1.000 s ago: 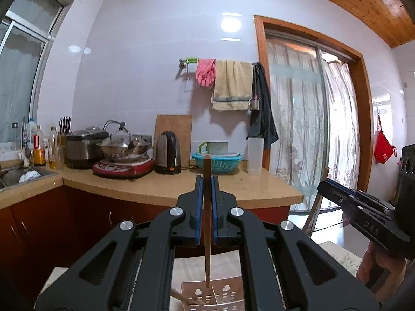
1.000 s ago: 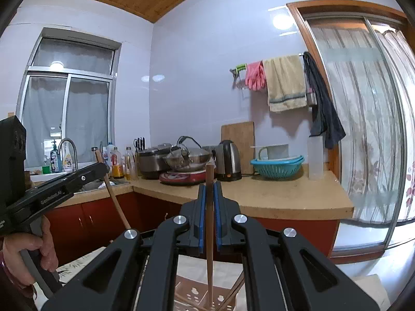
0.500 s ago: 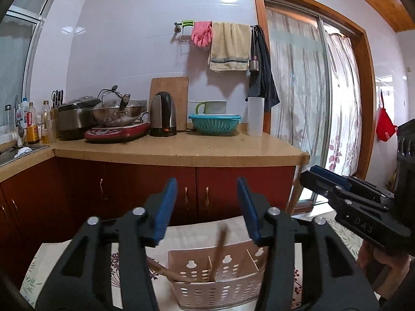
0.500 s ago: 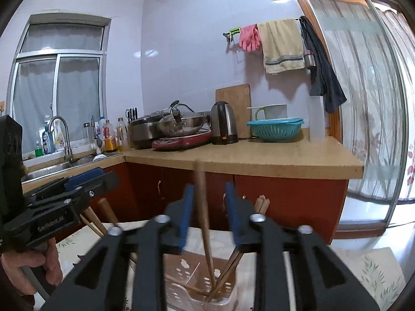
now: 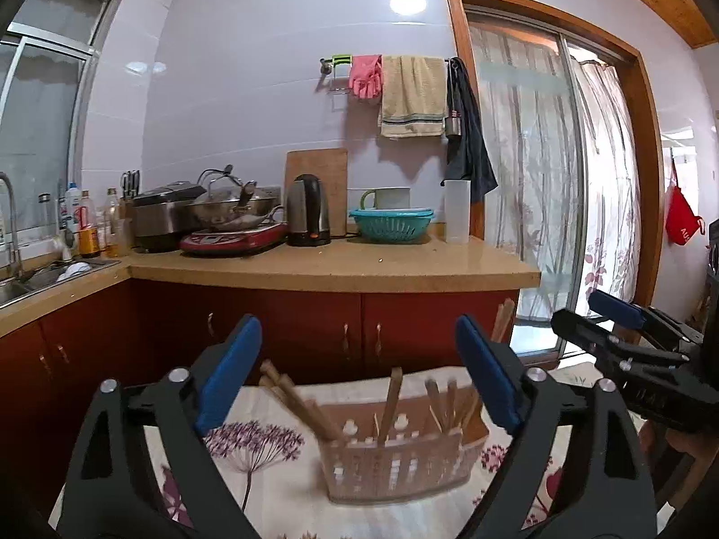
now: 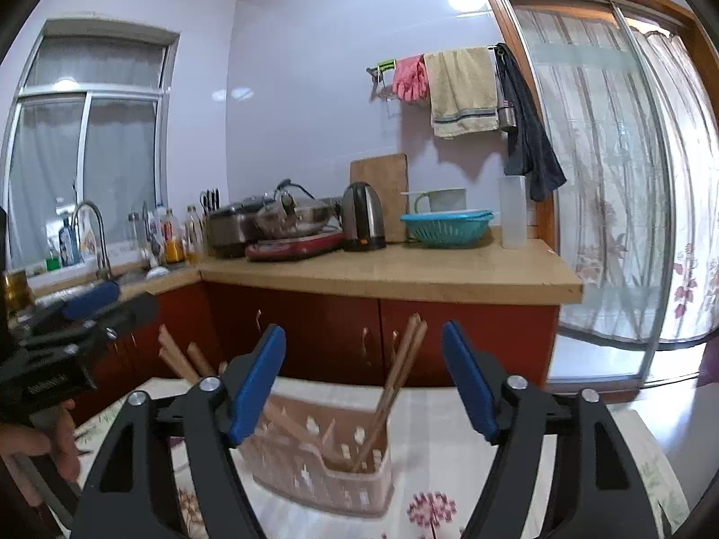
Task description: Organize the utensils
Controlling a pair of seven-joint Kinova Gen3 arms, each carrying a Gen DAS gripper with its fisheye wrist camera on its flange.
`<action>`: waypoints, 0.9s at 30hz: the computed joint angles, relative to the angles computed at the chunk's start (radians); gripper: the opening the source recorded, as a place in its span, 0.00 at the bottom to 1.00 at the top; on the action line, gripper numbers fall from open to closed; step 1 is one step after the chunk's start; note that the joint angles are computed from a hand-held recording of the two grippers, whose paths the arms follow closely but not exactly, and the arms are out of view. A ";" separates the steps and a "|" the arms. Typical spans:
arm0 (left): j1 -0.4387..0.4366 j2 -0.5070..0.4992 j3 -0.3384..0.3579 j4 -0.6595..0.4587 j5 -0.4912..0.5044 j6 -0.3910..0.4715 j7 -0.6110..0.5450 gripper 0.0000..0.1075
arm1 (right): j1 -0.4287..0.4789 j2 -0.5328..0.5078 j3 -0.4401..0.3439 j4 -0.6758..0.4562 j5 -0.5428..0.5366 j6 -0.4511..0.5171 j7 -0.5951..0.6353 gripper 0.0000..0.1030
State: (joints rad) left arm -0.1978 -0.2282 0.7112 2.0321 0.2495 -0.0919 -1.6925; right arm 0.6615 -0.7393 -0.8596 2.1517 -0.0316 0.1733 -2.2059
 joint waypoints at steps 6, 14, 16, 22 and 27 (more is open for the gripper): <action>0.073 -0.112 -0.081 0.087 -0.021 0.043 0.067 0.85 | -0.031 -0.076 -0.021 -0.007 -0.018 0.144 -0.032 0.77; 0.124 -0.260 -0.145 0.168 -0.086 0.148 0.191 0.88 | -0.096 -0.168 -0.022 -0.032 -0.034 0.316 -0.066 0.81; 0.130 -0.298 -0.156 0.180 -0.105 0.176 0.221 0.89 | -0.115 -0.187 -0.015 -0.042 -0.038 0.355 -0.069 0.82; 0.198 -0.375 -0.223 0.198 -0.155 0.262 0.286 0.90 | -0.161 -0.245 0.014 -0.073 -0.054 0.449 -0.073 0.82; 0.209 -0.448 -0.247 0.191 -0.179 0.341 0.335 0.90 | -0.182 -0.305 0.044 -0.095 -0.070 0.510 -0.074 0.83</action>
